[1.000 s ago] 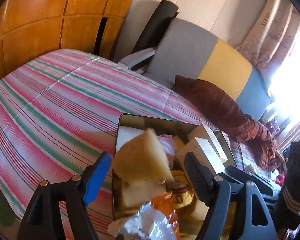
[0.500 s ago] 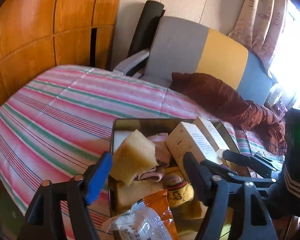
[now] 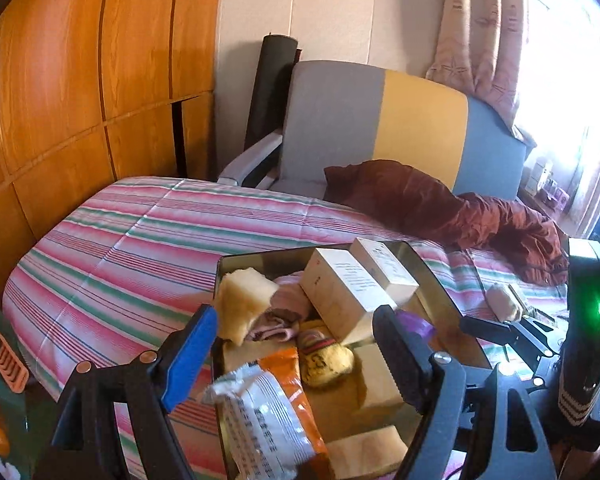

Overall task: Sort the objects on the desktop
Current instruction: 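Move both open tools from the tray back toward the remaining items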

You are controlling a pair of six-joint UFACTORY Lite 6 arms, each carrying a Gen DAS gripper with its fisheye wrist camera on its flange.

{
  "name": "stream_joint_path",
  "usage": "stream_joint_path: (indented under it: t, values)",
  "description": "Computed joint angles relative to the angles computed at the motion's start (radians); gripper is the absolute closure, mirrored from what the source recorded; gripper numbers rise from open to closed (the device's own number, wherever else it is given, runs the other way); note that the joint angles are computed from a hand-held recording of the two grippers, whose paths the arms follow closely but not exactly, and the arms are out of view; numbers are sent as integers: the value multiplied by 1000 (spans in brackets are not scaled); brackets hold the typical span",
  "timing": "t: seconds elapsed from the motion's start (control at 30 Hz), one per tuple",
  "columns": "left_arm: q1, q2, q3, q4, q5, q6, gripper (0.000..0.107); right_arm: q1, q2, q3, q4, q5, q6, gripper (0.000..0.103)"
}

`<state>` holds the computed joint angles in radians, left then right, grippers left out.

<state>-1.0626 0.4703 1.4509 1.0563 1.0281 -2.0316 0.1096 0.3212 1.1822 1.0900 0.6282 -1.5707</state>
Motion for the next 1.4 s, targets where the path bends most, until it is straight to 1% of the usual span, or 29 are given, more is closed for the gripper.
stream_joint_path:
  t: [0.17,0.37,0.67,0.73,0.83,0.93,1.07,1.13,1.2,1.3,1.4]
  values:
    - [-32,21,38,-15,17,18,26,-71,-56,-85,33,8,-81,16]
    - [-63,76,113,-34,6,52,26,-176,-70,-112,19,42,-115,16]
    - [-76,193,253,-70,-92,110,26,-350,-8,-69,-40,88,-100,11]
    - [-75,220,280,-82,-138,130,26,-387,15,-57,-44,100,-108,9]
    - [-83,282,362,-115,-141,188,26,-430,50,-34,-61,111,-97,7]
    - [-88,326,426,-141,-152,233,26,-460,79,-16,-79,95,-94,7]
    - [-88,397,533,-186,-165,317,26,-500,129,46,-147,114,-35,7]
    - [-82,418,562,-210,-188,342,26,-527,163,100,-186,147,13,7]
    - [-79,450,612,-233,-187,379,26,-563,219,190,-229,207,89,8]
    - [-77,487,676,-250,-171,422,26,-613,291,321,-276,264,174,8]
    - [-64,501,702,-269,-193,442,26,-659,381,495,-315,332,267,9]
